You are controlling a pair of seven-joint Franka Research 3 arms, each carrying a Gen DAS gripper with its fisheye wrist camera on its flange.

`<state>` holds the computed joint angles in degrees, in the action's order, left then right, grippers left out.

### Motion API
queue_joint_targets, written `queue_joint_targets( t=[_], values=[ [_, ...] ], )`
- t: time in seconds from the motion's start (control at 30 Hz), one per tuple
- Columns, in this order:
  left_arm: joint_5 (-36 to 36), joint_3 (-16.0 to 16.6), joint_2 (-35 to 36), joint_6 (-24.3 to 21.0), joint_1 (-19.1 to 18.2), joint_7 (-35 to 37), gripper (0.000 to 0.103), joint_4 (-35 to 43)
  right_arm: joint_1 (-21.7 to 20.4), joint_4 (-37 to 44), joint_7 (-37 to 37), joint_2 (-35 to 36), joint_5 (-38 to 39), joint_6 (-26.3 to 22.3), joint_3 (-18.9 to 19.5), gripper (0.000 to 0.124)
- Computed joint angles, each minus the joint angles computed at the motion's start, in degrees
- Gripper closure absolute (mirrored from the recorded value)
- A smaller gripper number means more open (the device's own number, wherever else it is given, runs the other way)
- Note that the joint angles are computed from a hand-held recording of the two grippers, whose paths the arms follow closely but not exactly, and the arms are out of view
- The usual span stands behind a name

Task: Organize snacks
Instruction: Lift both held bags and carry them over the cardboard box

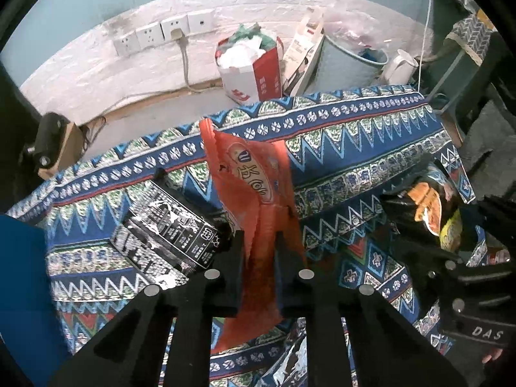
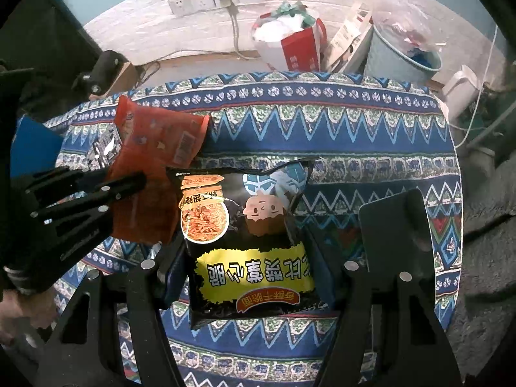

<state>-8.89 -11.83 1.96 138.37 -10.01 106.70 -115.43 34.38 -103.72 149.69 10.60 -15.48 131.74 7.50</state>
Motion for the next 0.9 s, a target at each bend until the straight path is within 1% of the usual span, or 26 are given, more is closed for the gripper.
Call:
queue_joint_targets(
  t=[0.23, 0.33, 0.43, 0.7, 0.9],
  values=[
    [-2.45, 1.12, -4.28, 2.3, 0.27, 2.18, 0.089, -2.89, 0.76, 0.2, 2.83, -0.88, -2.84, 0.03, -0.03, 0.058],
    [-4.56, 1.88, -5.82, 2.42, 0.23, 3.66, 0.089, -3.15, 1.0, 0.75, 3.91, -1.17, -4.3, -0.36, 0.12, 0.058],
    [-5.18, 2.59, -8.06, 3.41, 0.06, 4.86, 0.089, -4.37, 1.45, 1.69, 5.08, -1.27, -6.21, -1.19, 0.32, 0.058],
    [-1.98, 4.6, -13.39, 6.88, -0.06, 5.55, 0.089, -8.41, 2.88, 4.38, 6.47, -1.25, -10.33, -3.36, 0.96, 0.058],
    [-1.24, 6.97, -16.8, 7.07, 0.35, 6.31, 0.089, -10.45, 4.26, 7.46, 7.28, -0.66, -13.16, -4.12, 1.25, 0.058]
  ],
)
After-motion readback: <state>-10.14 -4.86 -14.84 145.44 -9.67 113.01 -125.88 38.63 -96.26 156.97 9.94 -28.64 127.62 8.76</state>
